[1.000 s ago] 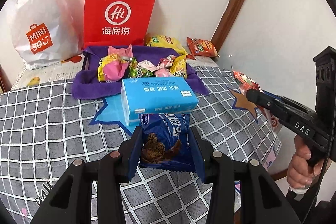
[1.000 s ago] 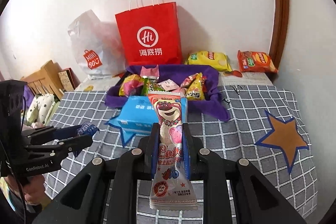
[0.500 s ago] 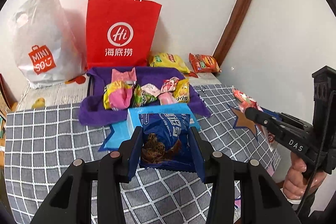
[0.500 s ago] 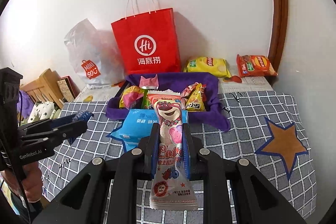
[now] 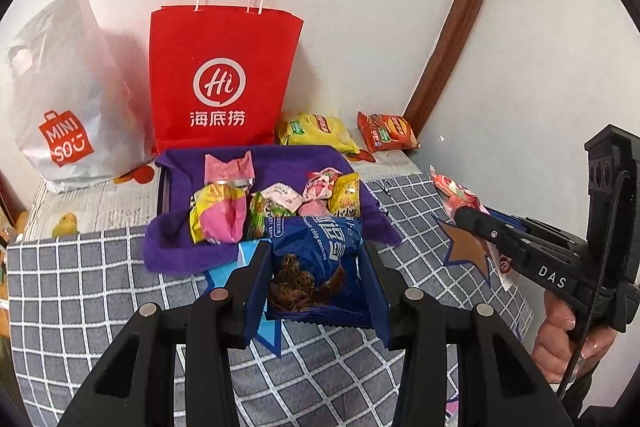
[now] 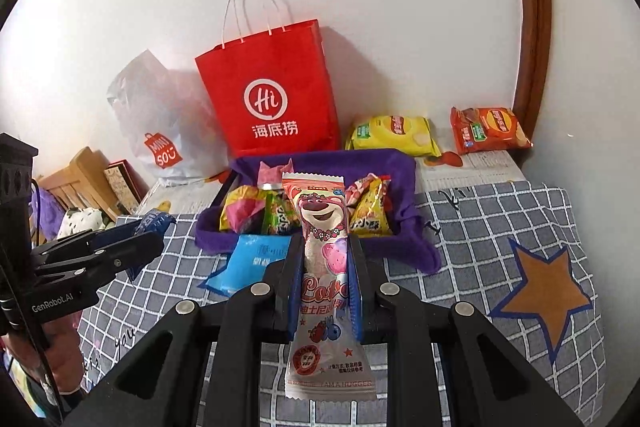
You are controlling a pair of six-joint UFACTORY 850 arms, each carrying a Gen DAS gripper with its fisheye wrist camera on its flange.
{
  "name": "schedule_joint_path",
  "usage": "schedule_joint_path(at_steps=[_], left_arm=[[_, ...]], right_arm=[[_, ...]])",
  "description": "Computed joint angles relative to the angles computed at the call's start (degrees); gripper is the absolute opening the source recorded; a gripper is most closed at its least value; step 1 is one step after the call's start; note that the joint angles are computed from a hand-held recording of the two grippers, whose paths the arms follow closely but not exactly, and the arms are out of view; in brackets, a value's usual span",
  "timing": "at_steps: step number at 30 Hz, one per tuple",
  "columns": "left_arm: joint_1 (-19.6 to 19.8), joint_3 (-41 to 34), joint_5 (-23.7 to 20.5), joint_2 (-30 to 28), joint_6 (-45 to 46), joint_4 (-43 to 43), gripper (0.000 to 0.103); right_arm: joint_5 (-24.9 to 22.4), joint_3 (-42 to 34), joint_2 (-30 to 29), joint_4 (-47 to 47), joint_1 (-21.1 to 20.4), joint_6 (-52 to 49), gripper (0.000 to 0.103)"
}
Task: Organize snacks
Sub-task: 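Carry the candy bar and the blue cookie packet with both grippers toward the purple towel, then lower the candy bar onto the towel and open the right gripper while the left releases the cookie packet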
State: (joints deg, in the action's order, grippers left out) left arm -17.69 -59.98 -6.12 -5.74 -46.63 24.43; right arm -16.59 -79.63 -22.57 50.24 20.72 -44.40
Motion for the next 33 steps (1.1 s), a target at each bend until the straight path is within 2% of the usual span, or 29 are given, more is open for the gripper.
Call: schedule_joint_path(at_steps=[11, 16, 20, 23, 25, 30, 33], left_arm=[[2.05, -5.08, -0.67, -3.30, 12.46, -10.62, 0.041], [3.26, -7.32, -0.85, -5.01, 20.63, -18.24, 0.041], [4.35, -9.28, -1.11, -6.52, 23.85, -21.03, 0.041], [5.57, -10.85, -1.25, -7.91, 31.90, -29.26, 0.041], [6.44, -12.00, -1.60, -8.98, 40.44, -38.04, 0.041], [8.22, -15.50, -3.19, -12.24, 52.73, -51.36, 0.041], [8.94, -18.20, -4.43, -14.61, 54.97, -54.07, 0.041]], right_arm=[[0.05, -7.85, -5.18, -6.77, 1.01, 5.46, 0.020], [-1.68, -12.71, -8.63, -8.60, 1.05, 7.94, 0.020], [-2.75, -17.18, -11.72, -11.19, 1.26, 10.88, 0.020], [-3.72, -20.60, -14.13, -12.63, 1.33, 12.79, 0.020], [-4.69, -22.86, -15.76, -13.47, 1.30, 14.26, 0.020], [-7.44, -30.21, -21.10, -15.67, 1.33, 17.52, 0.020], [-9.68, -34.93, -24.57, -16.67, 1.21, 18.87, 0.020]])
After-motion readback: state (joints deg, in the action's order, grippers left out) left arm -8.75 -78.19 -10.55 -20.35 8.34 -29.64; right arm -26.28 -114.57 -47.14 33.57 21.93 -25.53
